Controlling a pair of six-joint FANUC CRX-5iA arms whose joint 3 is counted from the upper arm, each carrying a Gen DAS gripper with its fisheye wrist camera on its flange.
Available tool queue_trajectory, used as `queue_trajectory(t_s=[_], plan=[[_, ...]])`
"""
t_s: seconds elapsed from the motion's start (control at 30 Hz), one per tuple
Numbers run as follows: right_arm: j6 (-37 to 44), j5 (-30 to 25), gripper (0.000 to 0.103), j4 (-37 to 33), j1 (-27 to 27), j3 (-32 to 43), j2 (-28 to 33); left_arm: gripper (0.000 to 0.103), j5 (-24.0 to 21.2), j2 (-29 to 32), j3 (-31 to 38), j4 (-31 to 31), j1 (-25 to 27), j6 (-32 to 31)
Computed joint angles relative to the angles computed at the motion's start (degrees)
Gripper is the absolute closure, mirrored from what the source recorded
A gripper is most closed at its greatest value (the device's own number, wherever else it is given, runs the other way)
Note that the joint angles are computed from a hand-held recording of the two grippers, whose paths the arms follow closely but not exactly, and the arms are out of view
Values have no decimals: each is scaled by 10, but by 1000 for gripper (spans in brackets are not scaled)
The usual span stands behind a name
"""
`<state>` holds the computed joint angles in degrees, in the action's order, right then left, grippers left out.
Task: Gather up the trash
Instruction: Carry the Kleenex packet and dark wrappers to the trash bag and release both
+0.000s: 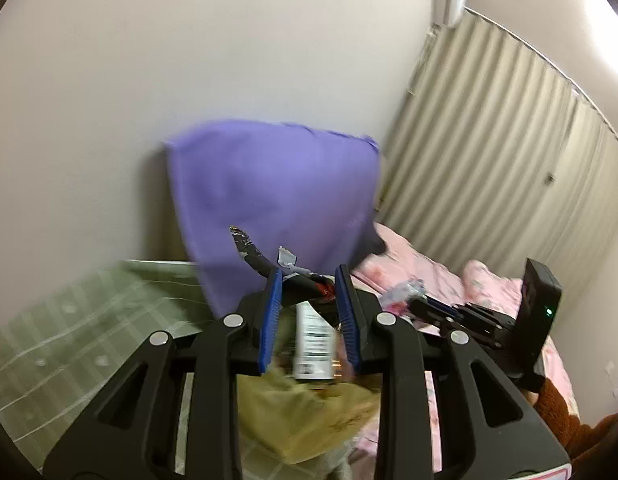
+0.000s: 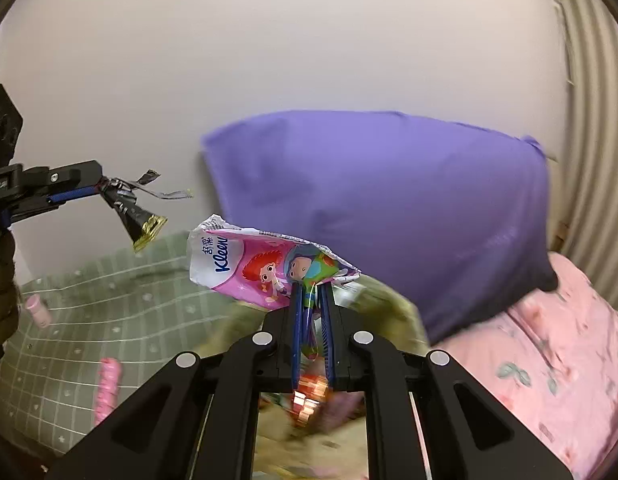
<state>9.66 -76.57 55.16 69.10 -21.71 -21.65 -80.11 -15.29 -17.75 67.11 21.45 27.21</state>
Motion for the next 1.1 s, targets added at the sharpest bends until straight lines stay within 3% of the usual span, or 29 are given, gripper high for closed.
queue_trajectory(t_s=[0.2, 0.43, 0.53, 0.83, 1.1], plan=[[38, -13, 93, -53, -25, -7, -16, 77, -6, 41, 15, -36, -86, 19], [63, -2, 93, -94, -58, -23, -10, 77, 65, 112, 35, -160, -179, 79], [68, 15, 93, -107, -68, -30, -11, 77, 78, 130, 37, -177, -198, 78], [115, 58, 93, -136, -101, -36, -2, 79, 85, 142, 41, -194, -213, 70], [184, 92, 93, -169, -106, -26, 5, 79, 36, 124, 40, -185, -170, 67]])
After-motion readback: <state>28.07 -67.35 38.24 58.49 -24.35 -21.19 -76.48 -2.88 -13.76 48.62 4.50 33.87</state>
